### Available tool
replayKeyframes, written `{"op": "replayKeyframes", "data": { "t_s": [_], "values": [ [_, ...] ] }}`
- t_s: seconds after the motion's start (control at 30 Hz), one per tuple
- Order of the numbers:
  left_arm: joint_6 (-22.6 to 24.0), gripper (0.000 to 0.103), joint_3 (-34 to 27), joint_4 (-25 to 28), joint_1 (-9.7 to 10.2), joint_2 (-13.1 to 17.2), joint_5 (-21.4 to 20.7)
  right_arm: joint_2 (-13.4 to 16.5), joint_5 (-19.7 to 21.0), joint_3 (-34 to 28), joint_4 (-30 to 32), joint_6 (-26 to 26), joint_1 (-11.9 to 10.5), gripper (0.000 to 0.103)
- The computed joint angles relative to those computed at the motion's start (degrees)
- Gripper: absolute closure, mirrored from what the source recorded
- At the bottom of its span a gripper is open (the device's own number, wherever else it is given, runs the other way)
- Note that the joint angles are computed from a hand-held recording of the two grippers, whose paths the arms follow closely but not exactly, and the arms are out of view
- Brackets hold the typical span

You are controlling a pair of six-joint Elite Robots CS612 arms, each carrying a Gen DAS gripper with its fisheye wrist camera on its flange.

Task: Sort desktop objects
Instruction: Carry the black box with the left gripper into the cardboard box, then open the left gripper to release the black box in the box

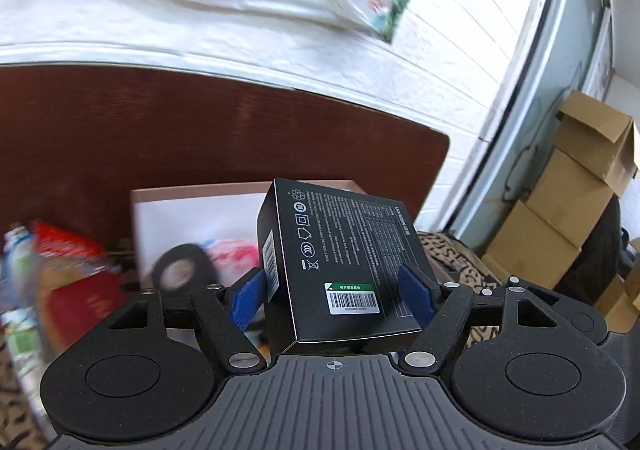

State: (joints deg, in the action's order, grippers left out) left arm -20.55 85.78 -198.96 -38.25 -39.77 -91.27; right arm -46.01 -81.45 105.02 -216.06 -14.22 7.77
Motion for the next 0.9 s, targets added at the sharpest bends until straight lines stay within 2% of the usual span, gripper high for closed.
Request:
{"op": "replayKeyframes", "data": {
  "t_s": [0.17,0.3,0.37,0.4,0.47,0.5,0.53,0.57,0.67,0.83,0.9],
  "values": [
    [-3.6,0.026,-7.9,6.0,0.93,4.1,-5.2,0.7,-1.0,-3.0,5.3,-1.7,-1.7,0.032],
    [-3.8,0.025,-13.8,10.2,1.11,7.3,-6.5,1.4,-2.4,-5.2,9.4,-3.8,-2.6,0.032],
    [-3.2,0.023,-16.6,11.9,1.07,8.9,-6.2,2.0,-4.5,-6.8,12.2,-4.4,-2.6,0.032],
    [-2.6,0.023,-17.9,12.8,1.05,9.6,-6.2,2.5,-6.5,-7.7,12.7,-4.7,-2.3,0.034],
    [-1.7,0.015,-19.9,13.9,0.96,10.8,-5.1,4.0,-12.0,-9.9,13.1,-5.2,-1.4,0.033],
    [-2.0,0.006,-20.1,14.1,0.86,10.9,-4.1,4.8,-15.2,-11.1,12.9,-5.1,-0.9,0.028],
    [-2.8,0.001,-20.0,13.7,0.82,11.0,-3.2,5.4,-17.1,-11.9,12.7,-5.2,-0.5,0.024],
    [-2.9,0.000,-19.7,12.6,0.95,11.0,-3.4,5.8,-17.6,-12.2,12.1,-5.1,-0.4,0.020],
    [-0.2,0.000,-18.8,11.1,1.41,10.8,-4.8,5.9,-15.2,-11.5,11.0,-5.0,-0.5,0.014],
    [2.8,0.000,-16.8,12.5,1.02,9.6,-3.3,6.5,-19.0,-11.3,8.6,-7.5,0.8,0.004],
    [3.9,0.000,-15.9,12.0,0.78,9.2,-2.7,6.1,-18.7,-10.7,8.3,-7.6,0.9,0.002]
  ]
}}
